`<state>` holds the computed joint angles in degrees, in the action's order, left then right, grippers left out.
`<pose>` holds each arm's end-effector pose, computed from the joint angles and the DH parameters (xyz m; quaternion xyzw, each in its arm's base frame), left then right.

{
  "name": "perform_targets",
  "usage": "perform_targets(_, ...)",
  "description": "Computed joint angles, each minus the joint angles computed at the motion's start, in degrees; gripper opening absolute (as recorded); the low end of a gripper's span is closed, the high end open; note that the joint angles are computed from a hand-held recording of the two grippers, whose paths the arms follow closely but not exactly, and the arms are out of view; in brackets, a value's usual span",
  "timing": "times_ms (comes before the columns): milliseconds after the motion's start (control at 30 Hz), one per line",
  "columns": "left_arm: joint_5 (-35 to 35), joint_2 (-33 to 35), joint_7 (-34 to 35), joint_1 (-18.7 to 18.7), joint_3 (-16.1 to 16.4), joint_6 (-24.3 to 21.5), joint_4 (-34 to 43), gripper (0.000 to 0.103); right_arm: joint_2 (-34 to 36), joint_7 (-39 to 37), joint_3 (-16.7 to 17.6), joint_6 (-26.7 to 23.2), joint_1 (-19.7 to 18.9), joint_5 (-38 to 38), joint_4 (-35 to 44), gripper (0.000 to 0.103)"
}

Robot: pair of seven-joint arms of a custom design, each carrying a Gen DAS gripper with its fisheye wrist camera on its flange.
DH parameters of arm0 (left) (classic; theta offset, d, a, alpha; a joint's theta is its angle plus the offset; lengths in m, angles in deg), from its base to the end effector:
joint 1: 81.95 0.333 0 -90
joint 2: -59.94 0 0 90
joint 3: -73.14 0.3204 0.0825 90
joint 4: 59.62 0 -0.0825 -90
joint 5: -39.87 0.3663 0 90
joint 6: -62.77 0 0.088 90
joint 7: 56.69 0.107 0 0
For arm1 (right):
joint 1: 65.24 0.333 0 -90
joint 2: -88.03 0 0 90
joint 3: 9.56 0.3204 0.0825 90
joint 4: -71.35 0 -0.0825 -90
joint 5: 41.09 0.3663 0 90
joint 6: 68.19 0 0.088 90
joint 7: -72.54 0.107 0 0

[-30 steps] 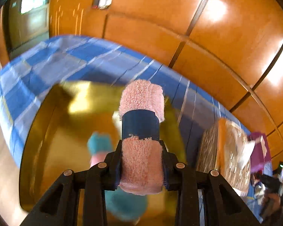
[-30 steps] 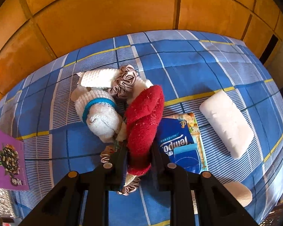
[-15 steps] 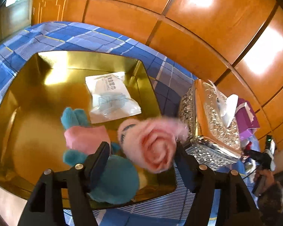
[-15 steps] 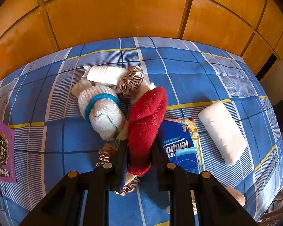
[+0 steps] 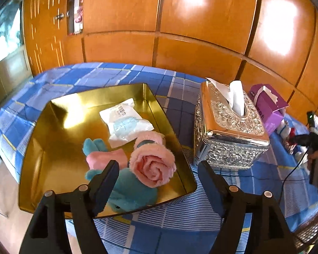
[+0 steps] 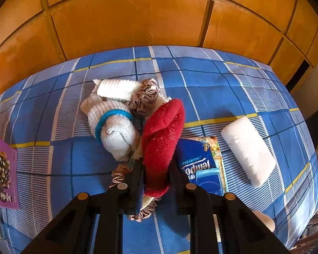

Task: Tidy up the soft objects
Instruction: 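Lift the red sock doll and carry it to the gold tray with the right tool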

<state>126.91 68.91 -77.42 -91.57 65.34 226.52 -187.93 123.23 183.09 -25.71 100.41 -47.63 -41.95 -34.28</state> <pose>0.4888 -0.2095 0.3337 -0.7267 0.5761 -0.2716 0.2574 0.6751 0.0423 0.2750 -0.6005 0.7559 -0.2018 0.1651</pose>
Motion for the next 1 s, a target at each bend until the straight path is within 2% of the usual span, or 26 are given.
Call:
perform_targets(67, -0.3, -0.56, 0.66, -0.48, -0.26, -1.75, -0.38, 0.082, -0.16, -0.18, 0.93, 0.57, -0.95, 0.93, -0.15, 0.018)
perform_targets(233, -0.14, -2.22, 1.44, -0.83, -0.73, -4.25, -1.64, 0.083, -0.68, -0.74, 2.15, 3.15, -2.09, 3.28, -1.17, 0.018)
perform_targets(300, 0.27, -2.78, 1.37, -0.75, -0.87, -4.69, -2.02, 0.084, -1.14, -2.15, 4.84, 3.54, -4.49, 5.6, -1.29, 0.018)
perform_targets(500, 1.24, -3.62, 1.39, -0.08, -1.1, -4.24, -2.76, 0.085, -2.34, -4.52, 5.31, 0.23, -5.01, 6.81, 1.05, 0.017)
perform_targets(700, 1.6, -3.06, 1.48, 0.55, -0.96, -2.32, -2.72, 0.085, -3.02, -7.53, 6.6, -5.99, -5.02, 4.06, 9.57, 0.017)
perform_targets(767, 1.96, -3.14, 1.19, 0.5, -1.0, -2.54, -2.85, 0.085, -3.07, -8.09, 6.77, -7.4, -3.69, 2.15, 13.23, 0.017)
perform_targets(900, 3.24, -3.51, -0.17, 0.83, -0.88, -1.93, -3.31, 0.085, -2.28, -10.91, 9.07, -9.53, -1.91, -0.14, 20.48, 0.017)
perform_targets(1000, 4.22, -4.15, -1.52, 1.26, -0.77, -1.53, -4.12, 0.085, -1.1, -15.3, 12.45, -11.15, -0.77, -0.16, 25.83, 0.017)
